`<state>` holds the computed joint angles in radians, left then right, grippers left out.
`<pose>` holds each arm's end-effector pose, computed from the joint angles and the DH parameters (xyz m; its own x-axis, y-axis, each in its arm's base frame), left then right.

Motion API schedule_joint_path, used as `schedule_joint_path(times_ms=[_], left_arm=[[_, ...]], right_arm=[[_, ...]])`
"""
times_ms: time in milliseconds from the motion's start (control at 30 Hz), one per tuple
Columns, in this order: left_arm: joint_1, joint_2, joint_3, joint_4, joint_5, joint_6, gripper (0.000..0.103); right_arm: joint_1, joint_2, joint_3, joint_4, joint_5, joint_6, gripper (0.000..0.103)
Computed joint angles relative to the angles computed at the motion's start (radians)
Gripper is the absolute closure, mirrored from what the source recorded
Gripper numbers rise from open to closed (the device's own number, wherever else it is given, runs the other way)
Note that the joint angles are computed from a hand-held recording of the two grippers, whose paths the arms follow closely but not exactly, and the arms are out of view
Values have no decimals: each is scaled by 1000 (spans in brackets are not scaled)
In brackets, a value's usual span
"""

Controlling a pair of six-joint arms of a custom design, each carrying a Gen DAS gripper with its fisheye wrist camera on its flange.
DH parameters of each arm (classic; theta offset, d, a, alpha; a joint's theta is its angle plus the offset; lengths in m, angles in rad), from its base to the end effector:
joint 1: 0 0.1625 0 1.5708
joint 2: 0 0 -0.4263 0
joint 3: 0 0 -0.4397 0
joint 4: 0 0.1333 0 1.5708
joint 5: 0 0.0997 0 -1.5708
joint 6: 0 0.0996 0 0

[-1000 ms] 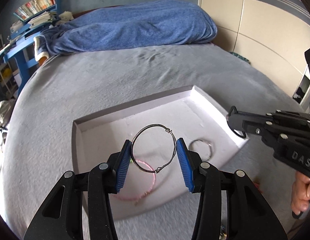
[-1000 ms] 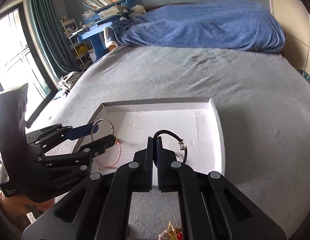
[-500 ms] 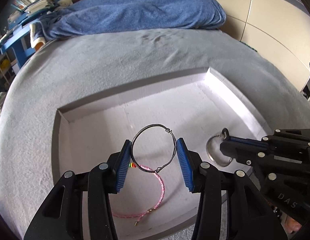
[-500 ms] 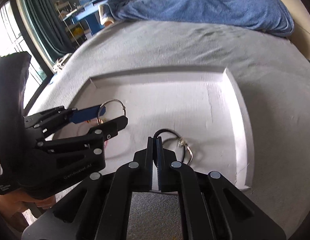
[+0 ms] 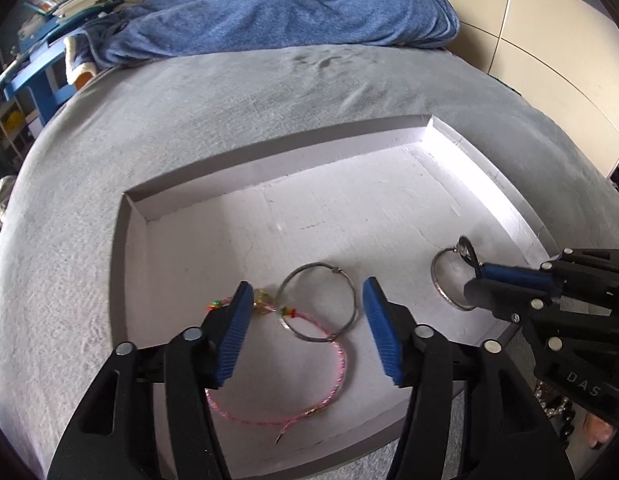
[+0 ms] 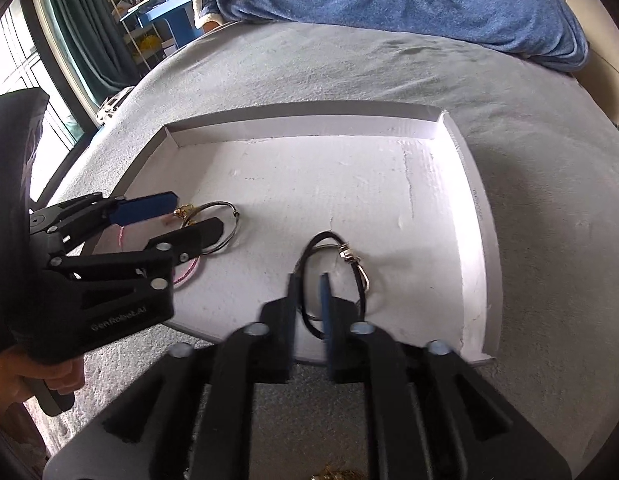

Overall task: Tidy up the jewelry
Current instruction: 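Carry the silver hoop and black hair tie into the tray and release both, then move both open tools back to the jewelry beside the tray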

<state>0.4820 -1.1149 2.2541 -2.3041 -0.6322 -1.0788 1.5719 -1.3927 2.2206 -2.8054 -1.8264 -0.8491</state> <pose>-0.2908 -0.3933 0.0524 -0.7136 -0.0583 -0.6981 0.3919 0.7928 -0.4667 0.1087 -0.5025 0.2091 -0.6385 -0.6241 0.4504 -0.7270 0.6811 -0.0870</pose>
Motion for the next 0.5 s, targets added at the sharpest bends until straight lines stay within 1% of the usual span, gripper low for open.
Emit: schedule_joint_path(times_ms=[33,100,167,233,300,333,400,500], left_arm=[[-5,-6,3,5,6,-7,42],[-15,-19,7,19,16,-26,36],[-27,-27,9,37,25,-41,32],[-37,-31,7,68,36,-62,27],[-50,-37,9,95,42,-80,24],[-55,-38,9,104,43,-86,23],[-68,-43,11,140,47,-110,20],[-86,-54,17,190,42,-136,19]], right_arm=[[-1,-4,2,1,1,-3,80],[-5,-10,4,0,0,-11,80],[-7,-21,11,3,-1,-21,79],[-9,-33,17,6,3,-29,76],[-11,-46,21,17,10,-33,60],[-12,-53,24,21,15,-40,58],[-13,-61,27,24,20,-48,57],[-19,-76,30,39,32,-55,57]])
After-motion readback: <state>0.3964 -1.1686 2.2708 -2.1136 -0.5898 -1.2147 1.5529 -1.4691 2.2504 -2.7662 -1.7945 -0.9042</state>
